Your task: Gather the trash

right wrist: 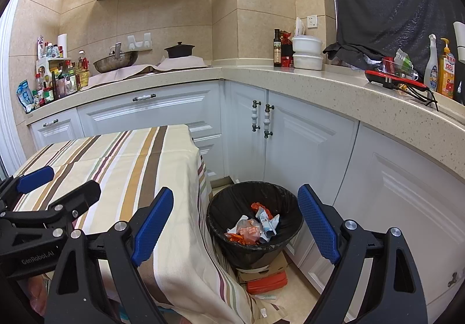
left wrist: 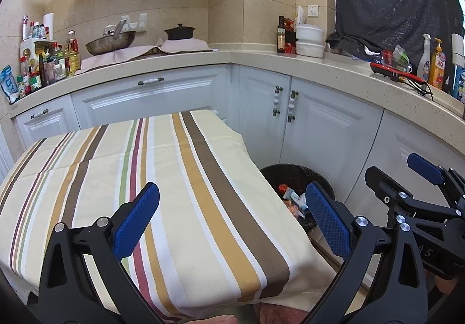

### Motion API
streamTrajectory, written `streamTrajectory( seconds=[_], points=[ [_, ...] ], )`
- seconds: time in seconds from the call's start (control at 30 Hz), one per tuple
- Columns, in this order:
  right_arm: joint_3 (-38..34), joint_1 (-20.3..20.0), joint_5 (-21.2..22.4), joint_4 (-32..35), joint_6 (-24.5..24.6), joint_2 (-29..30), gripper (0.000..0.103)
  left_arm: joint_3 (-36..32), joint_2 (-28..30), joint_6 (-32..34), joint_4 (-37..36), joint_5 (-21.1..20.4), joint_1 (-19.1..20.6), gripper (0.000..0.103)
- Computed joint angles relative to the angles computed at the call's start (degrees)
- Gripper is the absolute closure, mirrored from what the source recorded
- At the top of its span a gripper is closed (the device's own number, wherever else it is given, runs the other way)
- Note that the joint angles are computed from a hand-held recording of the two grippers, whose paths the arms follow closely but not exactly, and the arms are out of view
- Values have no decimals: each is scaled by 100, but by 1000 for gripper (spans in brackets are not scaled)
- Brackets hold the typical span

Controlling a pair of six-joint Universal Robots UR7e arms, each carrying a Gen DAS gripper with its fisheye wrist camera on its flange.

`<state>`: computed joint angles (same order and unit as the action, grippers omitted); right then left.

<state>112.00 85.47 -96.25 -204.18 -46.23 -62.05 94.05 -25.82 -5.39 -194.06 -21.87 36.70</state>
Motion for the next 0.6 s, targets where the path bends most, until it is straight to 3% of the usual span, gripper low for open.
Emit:
streamTrajectory(
  seconds=[0.4,0.6],
  points=[
    [97,-5,-38,-85,45,-34,18,-9,12,2,37,-66,29,5],
    [39,19,-96,-51,65,27,18,7,-169,-642,812,-70,176,5]
  ],
)
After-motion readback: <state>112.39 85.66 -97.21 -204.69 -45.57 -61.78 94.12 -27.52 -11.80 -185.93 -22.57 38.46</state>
